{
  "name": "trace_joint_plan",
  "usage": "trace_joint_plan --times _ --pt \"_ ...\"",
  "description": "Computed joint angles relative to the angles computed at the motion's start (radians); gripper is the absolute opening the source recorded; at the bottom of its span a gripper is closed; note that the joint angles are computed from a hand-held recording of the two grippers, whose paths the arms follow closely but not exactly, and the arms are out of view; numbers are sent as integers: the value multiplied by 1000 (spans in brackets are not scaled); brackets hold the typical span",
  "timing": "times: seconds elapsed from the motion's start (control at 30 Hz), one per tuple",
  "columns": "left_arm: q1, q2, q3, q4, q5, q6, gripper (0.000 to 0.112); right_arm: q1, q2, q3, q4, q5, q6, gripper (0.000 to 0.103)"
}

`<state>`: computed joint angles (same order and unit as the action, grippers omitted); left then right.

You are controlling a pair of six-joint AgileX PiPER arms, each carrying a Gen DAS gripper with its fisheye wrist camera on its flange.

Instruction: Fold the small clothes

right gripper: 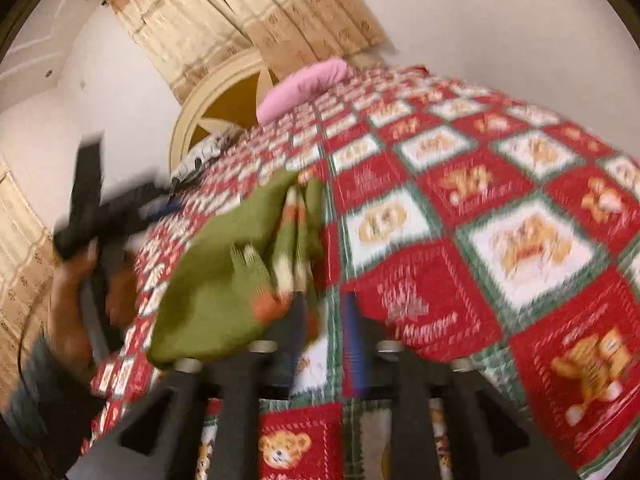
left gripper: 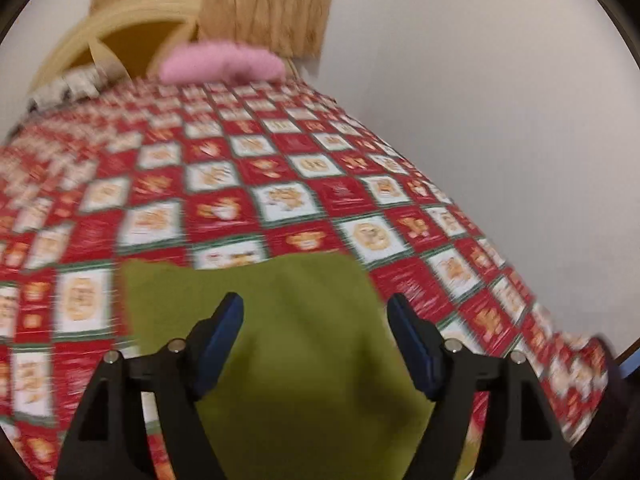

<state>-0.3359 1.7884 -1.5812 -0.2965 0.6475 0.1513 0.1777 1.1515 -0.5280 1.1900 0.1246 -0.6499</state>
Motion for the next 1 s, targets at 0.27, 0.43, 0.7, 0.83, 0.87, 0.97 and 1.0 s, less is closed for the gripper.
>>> trace_joint_plan --times 0.27,0.43,0.7,0.83,0.87,0.97,1.0 --pt "18 -276 504 196 -276 -83 82 36 309 -416 -237 172 109 47" --pt "82 -267 571 -67 -300 123 87 37 617 -753 -672 361 523 15" --pt "114 -244 624 -335 -309 361 97 36 554 -646 -868 260 681 2" --pt "110 -227 641 -344 -323 370 101 74 578 -682 -1050 283 817 1" --pt "123 -234 649 -403 -319 422 101 70 580 -683 -1038 287 811 1" --pt "156 -285 703 -599 -340 595 101 48 568 -648 -934 258 709 2" --pt "159 -294 715 -631 -350 620 102 42 557 -635 -864 246 634 3"
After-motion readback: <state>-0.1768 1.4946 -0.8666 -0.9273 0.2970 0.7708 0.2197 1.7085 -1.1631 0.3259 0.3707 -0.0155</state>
